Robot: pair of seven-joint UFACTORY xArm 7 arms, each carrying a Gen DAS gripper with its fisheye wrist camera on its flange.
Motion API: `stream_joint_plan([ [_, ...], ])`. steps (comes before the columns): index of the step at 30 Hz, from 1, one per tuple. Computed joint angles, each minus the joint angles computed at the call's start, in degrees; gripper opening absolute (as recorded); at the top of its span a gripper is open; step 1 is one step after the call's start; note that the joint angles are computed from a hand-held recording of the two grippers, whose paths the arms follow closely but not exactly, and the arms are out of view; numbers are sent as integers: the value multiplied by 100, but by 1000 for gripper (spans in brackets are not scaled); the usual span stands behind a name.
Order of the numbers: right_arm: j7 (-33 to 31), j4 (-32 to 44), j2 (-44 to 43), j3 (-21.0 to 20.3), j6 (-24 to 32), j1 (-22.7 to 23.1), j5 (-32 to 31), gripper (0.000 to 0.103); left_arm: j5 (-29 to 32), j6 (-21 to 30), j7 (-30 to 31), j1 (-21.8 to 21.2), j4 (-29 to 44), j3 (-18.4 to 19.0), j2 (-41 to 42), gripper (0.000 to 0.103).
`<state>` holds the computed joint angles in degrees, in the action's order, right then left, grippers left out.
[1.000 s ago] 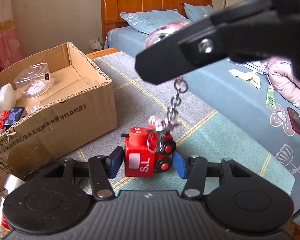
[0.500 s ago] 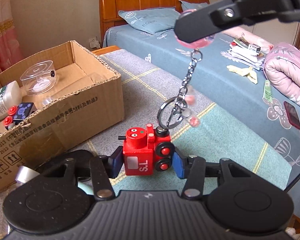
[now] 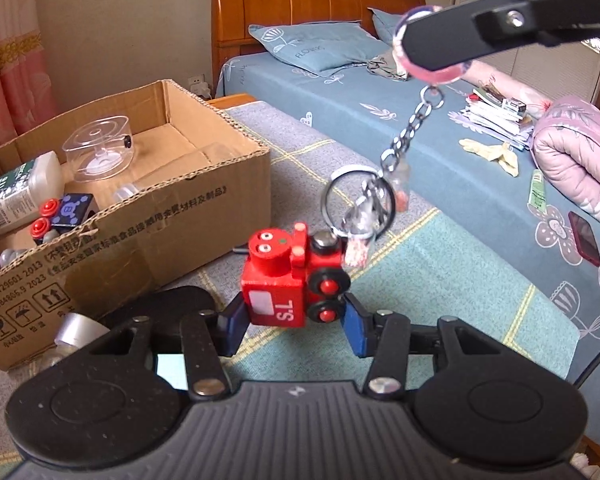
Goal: Organize rigid objects
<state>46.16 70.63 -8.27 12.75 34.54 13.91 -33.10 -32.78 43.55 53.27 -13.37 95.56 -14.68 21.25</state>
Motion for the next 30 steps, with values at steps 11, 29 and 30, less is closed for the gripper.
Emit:
stream_joint_plan([
  [11,-410,73,35,52,435,132,188,56,-171,160,286,90,-257,37,-223,50],
  [29,-374,-604,-323,-48,412,127,701,56,32,21,1136,-165,-209,-81,-84,75],
  [30,-307,-752,-415,-36,436,96,743,56,74,106,1248,-151,-151,-88,-65,75],
])
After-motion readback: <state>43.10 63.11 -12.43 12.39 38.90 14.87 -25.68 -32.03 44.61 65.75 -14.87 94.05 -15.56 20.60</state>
